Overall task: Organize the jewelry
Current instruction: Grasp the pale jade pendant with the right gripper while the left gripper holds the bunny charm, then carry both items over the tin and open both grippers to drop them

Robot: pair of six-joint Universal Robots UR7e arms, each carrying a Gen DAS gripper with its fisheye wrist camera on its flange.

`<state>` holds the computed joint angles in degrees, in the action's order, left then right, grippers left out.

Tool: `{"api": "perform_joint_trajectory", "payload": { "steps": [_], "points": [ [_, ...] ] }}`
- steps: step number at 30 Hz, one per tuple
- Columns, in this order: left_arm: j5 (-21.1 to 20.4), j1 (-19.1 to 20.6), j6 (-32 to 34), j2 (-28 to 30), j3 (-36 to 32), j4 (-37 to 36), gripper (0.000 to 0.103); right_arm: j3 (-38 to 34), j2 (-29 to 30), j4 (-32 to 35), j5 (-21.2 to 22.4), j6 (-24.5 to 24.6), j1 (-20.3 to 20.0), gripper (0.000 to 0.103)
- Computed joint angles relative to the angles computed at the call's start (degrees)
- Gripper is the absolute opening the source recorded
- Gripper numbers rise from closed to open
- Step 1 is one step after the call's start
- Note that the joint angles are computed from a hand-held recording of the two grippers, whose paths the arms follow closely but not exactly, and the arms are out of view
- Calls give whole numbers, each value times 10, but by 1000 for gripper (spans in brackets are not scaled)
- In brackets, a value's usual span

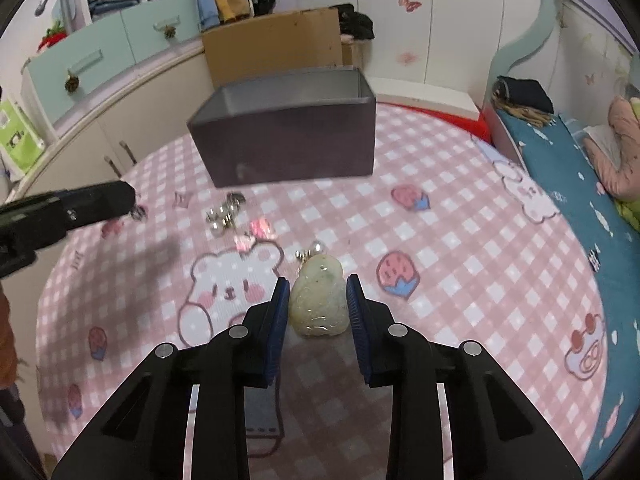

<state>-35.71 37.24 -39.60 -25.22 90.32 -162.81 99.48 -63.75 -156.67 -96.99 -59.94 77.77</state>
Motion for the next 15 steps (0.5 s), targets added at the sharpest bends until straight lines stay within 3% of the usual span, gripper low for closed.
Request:
{"api": "perform_joint_trajectory", "payload": {
  "steps": [8, 15],
  "points": [
    [8, 2, 55, 10, -31, -17, 11, -39, 0, 24, 37, 22, 21, 29],
    [-15, 16, 130, 5, -67, -72, 11, -101, 23, 74, 73, 51, 44, 29]
  ]
}}
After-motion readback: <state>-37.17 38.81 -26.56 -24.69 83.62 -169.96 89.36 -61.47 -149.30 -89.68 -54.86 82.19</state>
